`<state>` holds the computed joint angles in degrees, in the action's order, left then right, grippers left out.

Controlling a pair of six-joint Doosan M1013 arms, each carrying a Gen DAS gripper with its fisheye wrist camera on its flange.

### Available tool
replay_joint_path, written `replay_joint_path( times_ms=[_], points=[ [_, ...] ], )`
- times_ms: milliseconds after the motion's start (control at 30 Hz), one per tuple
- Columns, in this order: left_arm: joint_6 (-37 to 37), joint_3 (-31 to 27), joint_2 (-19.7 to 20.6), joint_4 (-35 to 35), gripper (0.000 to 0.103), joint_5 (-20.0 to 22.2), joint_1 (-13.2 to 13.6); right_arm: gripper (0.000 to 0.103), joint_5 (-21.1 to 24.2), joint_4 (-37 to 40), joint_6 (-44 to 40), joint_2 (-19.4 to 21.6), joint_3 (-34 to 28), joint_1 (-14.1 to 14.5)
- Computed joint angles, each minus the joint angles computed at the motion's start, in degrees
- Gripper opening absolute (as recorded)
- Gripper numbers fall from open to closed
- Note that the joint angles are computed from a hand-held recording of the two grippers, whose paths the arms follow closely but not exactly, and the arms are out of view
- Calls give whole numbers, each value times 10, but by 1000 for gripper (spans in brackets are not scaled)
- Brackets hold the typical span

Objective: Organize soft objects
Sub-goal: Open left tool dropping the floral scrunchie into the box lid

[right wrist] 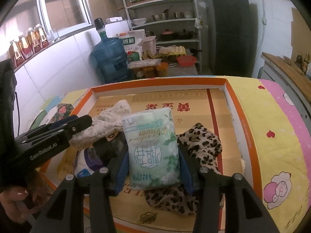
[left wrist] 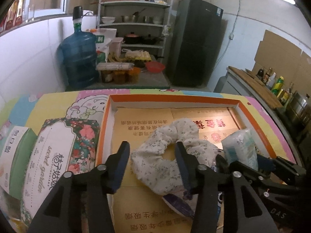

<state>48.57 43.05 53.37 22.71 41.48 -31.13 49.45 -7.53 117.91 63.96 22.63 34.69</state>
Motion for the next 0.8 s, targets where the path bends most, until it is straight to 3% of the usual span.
replay_joint_path(
  times_ms=[267,467,800],
  points=[
    [-6,0,0,4,54,0,-1,51,-9,1,2,-4,8,-1],
    [-10,10,-7,7,55,-10,-3,62,-25,-18,15,-16,32,0],
    [-14,37,-26,13,55,-34,-5,62,-51,-55,52,-42,70,5]
  ],
)
